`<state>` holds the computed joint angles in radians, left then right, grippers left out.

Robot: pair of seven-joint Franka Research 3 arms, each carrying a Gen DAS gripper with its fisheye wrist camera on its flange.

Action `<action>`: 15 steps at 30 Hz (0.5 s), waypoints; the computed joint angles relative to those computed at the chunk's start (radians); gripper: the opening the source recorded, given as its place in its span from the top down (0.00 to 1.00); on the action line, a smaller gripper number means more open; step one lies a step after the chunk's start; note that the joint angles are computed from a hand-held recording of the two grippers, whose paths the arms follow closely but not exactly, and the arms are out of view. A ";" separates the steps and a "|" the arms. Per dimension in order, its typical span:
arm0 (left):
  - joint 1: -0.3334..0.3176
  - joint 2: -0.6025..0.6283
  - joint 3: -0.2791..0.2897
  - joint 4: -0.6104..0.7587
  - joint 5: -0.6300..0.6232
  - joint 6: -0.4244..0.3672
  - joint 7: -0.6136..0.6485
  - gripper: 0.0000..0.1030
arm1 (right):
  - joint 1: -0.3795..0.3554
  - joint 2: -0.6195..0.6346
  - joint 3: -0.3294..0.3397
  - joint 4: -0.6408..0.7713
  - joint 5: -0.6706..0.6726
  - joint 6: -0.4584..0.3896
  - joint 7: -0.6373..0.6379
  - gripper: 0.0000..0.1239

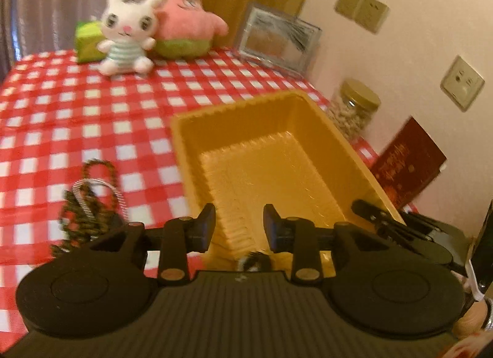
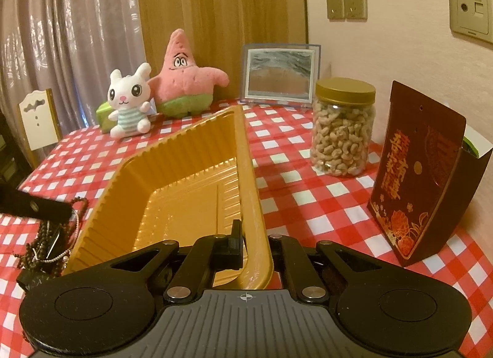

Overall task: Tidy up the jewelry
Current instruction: 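Carry the black watch into the orange tray and open the left gripper, then grasp a dark beaded bracelet from the pile with the left gripper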

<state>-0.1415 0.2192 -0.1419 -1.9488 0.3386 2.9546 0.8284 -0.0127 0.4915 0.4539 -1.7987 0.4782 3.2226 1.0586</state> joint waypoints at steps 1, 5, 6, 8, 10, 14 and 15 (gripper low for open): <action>-0.016 -0.019 0.030 -0.018 0.039 -0.001 -0.043 0.70 | 0.001 0.000 -0.002 0.001 -0.001 -0.003 0.001 0.96; -0.022 -0.109 0.093 -0.115 0.214 -0.037 -0.224 0.66 | 0.002 -0.002 -0.002 0.001 0.000 -0.004 -0.001 0.96; -0.011 -0.132 0.093 -0.143 0.245 -0.051 -0.255 0.66 | 0.002 -0.002 -0.003 0.001 0.000 -0.004 -0.001 0.96; 0.021 -0.177 0.083 -0.205 0.269 -0.078 -0.277 0.66 | 0.004 -0.003 -0.004 0.000 0.001 -0.004 0.000 0.96; 0.052 -0.216 0.066 -0.264 0.278 -0.099 -0.270 0.66 | 0.005 -0.003 -0.005 0.001 0.001 -0.004 -0.001 0.96; 0.097 -0.261 0.038 -0.346 0.283 -0.104 -0.237 0.66 | 0.009 -0.003 -0.010 0.001 0.001 -0.006 -0.001 0.96; 0.102 -0.262 0.032 -0.357 0.279 -0.102 -0.224 0.66 | 0.014 -0.005 -0.016 0.000 0.001 -0.006 0.000 0.96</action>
